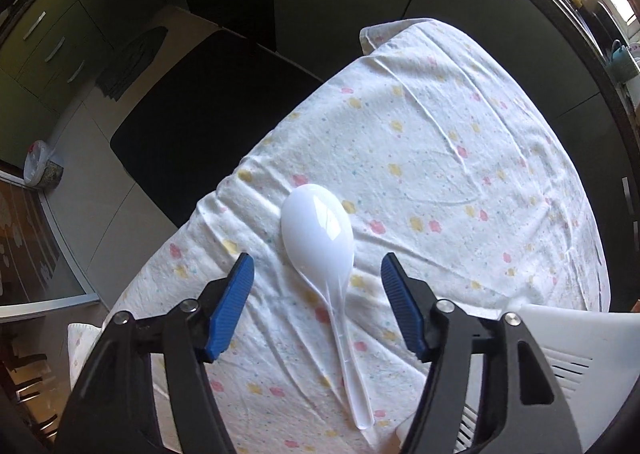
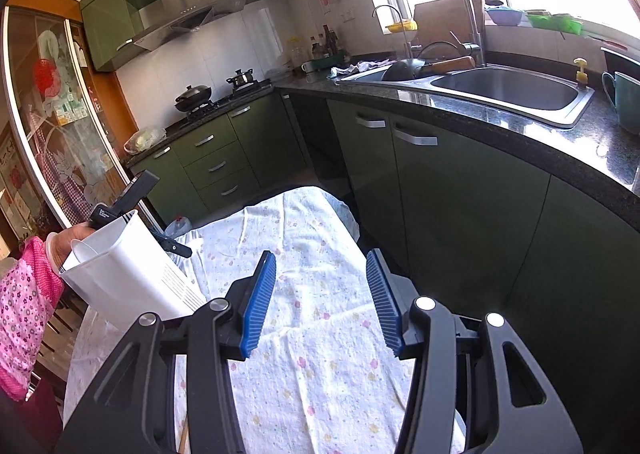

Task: Organize utensils

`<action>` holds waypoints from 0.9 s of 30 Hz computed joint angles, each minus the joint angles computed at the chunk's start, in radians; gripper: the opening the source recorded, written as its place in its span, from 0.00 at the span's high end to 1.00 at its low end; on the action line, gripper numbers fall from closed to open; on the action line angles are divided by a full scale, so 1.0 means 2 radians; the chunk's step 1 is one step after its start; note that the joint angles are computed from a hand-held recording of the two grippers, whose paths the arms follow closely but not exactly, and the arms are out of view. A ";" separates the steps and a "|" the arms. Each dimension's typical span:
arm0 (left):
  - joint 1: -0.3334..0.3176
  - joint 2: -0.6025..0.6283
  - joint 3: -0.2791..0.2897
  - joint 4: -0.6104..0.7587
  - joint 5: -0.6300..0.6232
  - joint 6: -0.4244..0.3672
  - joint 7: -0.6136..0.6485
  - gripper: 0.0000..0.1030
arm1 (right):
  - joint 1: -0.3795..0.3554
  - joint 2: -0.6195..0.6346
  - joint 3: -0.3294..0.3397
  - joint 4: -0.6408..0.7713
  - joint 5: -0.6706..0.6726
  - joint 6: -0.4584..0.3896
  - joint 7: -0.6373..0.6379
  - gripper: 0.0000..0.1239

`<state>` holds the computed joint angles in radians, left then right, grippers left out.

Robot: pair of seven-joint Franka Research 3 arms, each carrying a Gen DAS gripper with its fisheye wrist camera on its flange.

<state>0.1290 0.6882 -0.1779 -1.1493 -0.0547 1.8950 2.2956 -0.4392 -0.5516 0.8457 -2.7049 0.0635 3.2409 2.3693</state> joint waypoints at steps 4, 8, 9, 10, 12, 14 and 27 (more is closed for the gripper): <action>-0.006 -0.001 0.005 -0.001 0.007 0.004 -0.018 0.48 | 0.000 0.004 -0.001 0.003 0.000 -0.002 0.001 0.62; -0.012 0.003 0.011 0.010 0.023 -0.001 -0.038 0.63 | 0.007 0.008 -0.009 -0.003 0.001 0.003 0.000 0.62; -0.012 0.005 0.012 0.015 0.025 -0.005 -0.042 0.69 | 0.011 0.009 -0.013 -0.005 0.002 0.006 -0.001 0.62; -0.013 0.007 0.012 0.019 0.026 -0.009 -0.047 0.69 | 0.014 0.008 -0.015 -0.006 0.005 0.006 -0.002 0.62; -0.012 0.005 0.012 0.016 0.030 -0.008 -0.048 0.69 | 0.020 0.007 -0.021 -0.010 0.008 0.009 -0.006 0.62; -0.013 0.002 0.011 0.011 0.033 -0.002 -0.048 0.69 | 0.024 0.005 -0.026 -0.013 0.012 0.008 -0.010 0.62; 0.018 -0.061 0.020 -0.077 0.024 0.072 -0.068 0.70 | 0.059 0.010 -0.055 -0.025 0.041 0.032 -0.042 0.62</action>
